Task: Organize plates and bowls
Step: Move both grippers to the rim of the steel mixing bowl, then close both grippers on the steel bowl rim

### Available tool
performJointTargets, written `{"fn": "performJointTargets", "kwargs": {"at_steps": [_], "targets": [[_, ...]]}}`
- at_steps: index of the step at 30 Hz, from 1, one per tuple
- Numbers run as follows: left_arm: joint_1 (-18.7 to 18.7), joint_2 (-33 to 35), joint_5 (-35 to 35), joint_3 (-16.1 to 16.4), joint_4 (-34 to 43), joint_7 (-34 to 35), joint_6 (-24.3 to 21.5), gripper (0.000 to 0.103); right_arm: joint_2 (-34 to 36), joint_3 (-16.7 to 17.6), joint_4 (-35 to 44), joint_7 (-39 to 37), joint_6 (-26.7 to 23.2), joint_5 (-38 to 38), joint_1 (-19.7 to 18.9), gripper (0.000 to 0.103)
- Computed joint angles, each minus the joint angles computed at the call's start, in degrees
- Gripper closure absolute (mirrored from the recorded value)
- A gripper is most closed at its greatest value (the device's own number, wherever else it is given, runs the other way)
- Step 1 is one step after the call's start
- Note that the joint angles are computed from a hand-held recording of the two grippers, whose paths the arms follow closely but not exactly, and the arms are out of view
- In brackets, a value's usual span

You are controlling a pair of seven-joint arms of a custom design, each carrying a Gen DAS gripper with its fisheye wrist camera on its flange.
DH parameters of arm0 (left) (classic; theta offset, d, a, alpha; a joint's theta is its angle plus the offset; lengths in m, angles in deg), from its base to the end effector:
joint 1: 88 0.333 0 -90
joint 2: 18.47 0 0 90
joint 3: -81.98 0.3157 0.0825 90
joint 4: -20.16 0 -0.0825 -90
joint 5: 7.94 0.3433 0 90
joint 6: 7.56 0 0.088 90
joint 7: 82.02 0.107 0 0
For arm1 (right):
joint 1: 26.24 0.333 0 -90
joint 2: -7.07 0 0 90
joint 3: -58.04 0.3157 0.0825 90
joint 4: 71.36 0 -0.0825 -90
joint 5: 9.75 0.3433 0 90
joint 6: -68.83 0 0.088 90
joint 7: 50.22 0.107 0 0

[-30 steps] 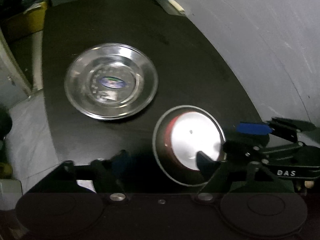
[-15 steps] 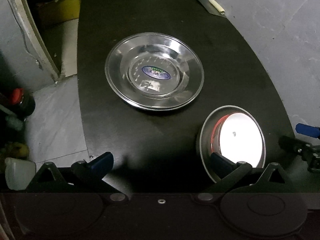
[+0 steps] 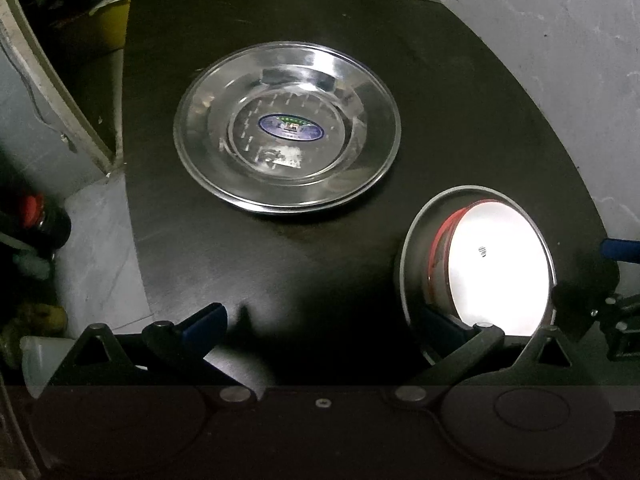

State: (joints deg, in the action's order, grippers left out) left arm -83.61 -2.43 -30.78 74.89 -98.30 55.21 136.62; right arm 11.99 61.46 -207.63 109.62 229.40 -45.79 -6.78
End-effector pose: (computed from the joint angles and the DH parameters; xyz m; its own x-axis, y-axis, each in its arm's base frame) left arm 0.5731 -0.0206 0.3417 -0.5420 -0.8309 0.1260 -0.8183 0.4878 -0.3039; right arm 0.4501 0.2200 0.3475 -0.2382 -0.9677 -0.0824 -0.8729 0.2505 -0.4187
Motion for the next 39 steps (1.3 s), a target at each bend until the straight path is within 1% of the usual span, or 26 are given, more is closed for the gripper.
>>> {"fn": "performJointTargets", "kwargs": {"at_steps": [10, 13, 16, 20, 22, 24, 28, 30, 32, 33, 34, 35, 36, 37, 38, 39], "targets": [[-1.22, 0.73, 3.1, 0.05, -0.72, -0.67, 2.92, 0.001, 1.8, -0.06, 1.64, -3.23, -0.72, 1.28, 0.43, 0.0], [-1.29, 0.74, 3.45, -0.06, -0.74, -0.45, 2.97, 0.001, 1.87, -0.22, 1.86, -3.36, -0.65, 0.99, 0.56, 0.004], [-1.58, 0.61, 4.18, -0.09, -1.03, -0.24, 3.52, 0.001, 1.84, -0.27, 2.04, -3.22, -0.54, 0.63, 0.72, 0.01], [-1.98, 0.08, 5.04, 0.02, -1.68, -0.53, 3.84, 0.001, 1.52, -0.24, 1.4, -3.82, 1.43, 1.41, 0.38, 0.023], [-2.18, 0.14, 5.66, 0.13, -1.53, -0.87, 3.59, 0.001, 1.41, -0.16, 1.12, -4.43, 2.2, 2.27, 0.21, 0.025], [-2.44, 0.23, 6.33, 0.22, -1.4, -1.31, 3.49, 0.001, 1.31, 0.07, 0.51, -5.76, 3.57, 4.21, -0.2, 0.03], [-1.98, 0.33, 5.45, -0.25, -1.01, -0.46, 2.74, 0.007, 1.34, 0.67, -1.47, -9.8, 8.4, 10.5, -1.41, 0.04], [-1.7, 0.37, 4.67, -0.49, -0.8, 0.26, 2.19, 0.01, 1.32, 1.24, -2.23, -12.7, 10.3, 13.92, -1.97, 0.048], [-0.97, 0.46, 2.81, -1.0, -0.2, 1.82, 0.53, 0.023, 1.42, 1.63, -2.66, -15.08, 11.48, 16.57, -2.17, 0.05], [-0.69, 0.48, 1.85, -1.2, 0.1, 2.5, -0.34, 0.026, 1.51, 2.32, -2.95, -17.2, 12.17, 19.02, -2.69, 0.053], [-0.35, 0.62, 0.8, -1.43, 0.57, 3.44, -1.47, 0.033, 1.56, 3.54, -3.37, -20.21, 13.03, 22.62, -3.6, 0.055], [-0.08, 0.8, -0.04, -1.53, 1.08, 4.22, -2.67, 0.043, 1.59, 5.14, -3.88, -23.67, 14.08, 26.9, -4.76, 0.062], [0.33, 1.13, -1.22, -1.7, 1.87, 5.05, -4.51, 0.048, 1.66, 6.89, -4.33, -27.22, 15.16, 31.24, -5.99, 0.067], [0.69, 1.57, -2.29, -1.75, 2.81, 5.5, -6.55, 0.058, 1.78, 8.46, -4.55, -30.44, 15.91, 35.0, -7.07, 0.069], [1.0, 1.91, -3.25, -1.74, 3.55, 5.88, -8.35, 0.065, 1.9, 10.04, -4.64, -33.54, 16.45, 38.51, -8.1, 0.073], [1.15, 2.22, -3.89, -1.66, 4.15, 6.14, -9.72, 0.068, 1.99, 11.69, -4.66, -36.63, 16.82, 41.99, -9.17, 0.076]]}}
